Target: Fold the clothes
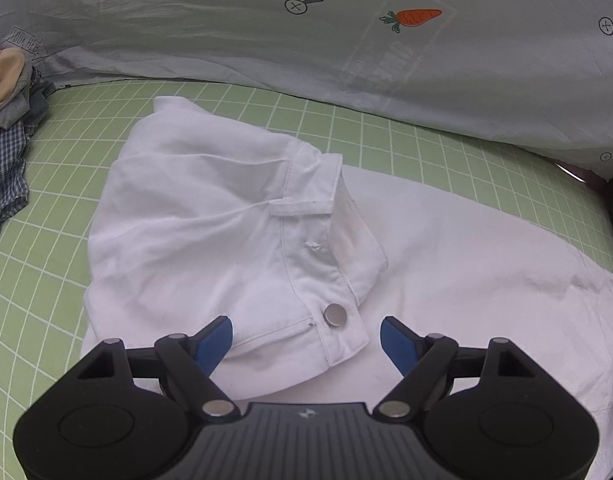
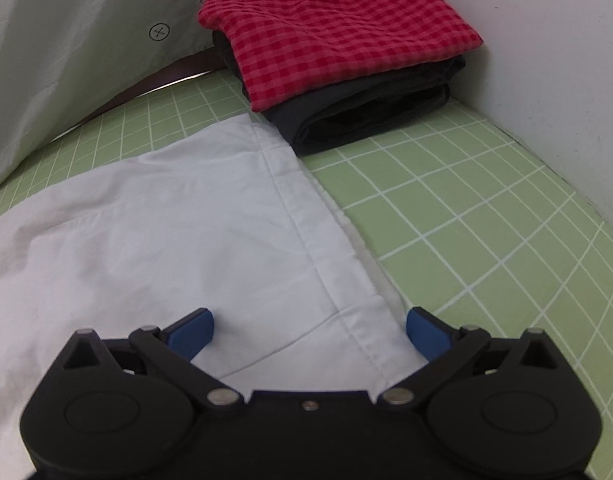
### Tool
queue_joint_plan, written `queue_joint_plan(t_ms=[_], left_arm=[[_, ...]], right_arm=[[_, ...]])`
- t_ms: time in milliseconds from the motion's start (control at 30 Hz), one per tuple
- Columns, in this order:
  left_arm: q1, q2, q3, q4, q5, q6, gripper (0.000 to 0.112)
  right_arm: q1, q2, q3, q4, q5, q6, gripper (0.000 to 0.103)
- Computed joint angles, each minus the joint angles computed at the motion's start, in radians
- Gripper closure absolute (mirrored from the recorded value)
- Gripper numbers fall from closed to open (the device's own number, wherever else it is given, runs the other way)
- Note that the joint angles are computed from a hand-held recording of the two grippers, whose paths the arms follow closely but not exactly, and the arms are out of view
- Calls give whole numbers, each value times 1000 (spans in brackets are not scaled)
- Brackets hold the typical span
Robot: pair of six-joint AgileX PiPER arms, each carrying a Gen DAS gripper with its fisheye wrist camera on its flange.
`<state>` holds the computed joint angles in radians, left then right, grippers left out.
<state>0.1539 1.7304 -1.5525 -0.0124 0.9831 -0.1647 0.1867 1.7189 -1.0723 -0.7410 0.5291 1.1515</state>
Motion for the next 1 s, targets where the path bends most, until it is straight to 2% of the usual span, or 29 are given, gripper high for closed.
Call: queue_joint_plan(t_ms=[133,167,233,267,300,333,367,400,567,767,867,1000], left_arm=[[-21,1,-14,21,5,-23,30],[-22,1,-16,18,5,-22,30],[-23,-2,-17,16,4,-22,30],[-25,-5,-17,18,0,-24,30],[-23,-10,-13,16,-3,-24,30],[-19,-15,-10,9,-8,-24,30],[-14,-20,-6,2,-13,-25,30],[-8,-28,-1,-6,-21,-26,30],[22,-94,45,-4,-66,-42,30],[95,-199,144,2,-91,-41,30],[167,-243,189,-38,-82,22,30],[271,-265,217,-108,-65,130,30]], right_arm=[[21,-10,47,-132,-28,137,0],[23,-8,42,-124,-25,131,0],[18,-14,30,-67,-28,60,7],[18,-23,30,-52,-37,27,18],[20,-32,33,-44,-48,1,41],[22,-38,33,-28,-55,-14,56],[25,-43,31,-7,-60,-23,77],[36,-39,21,-5,-45,-22,83],[137,-13,-69,-71,120,-24,89],[254,-70,-144,-118,234,-22,91],[324,-78,-195,-135,287,-22,91],[424,-25,-311,-132,350,-10,91]])
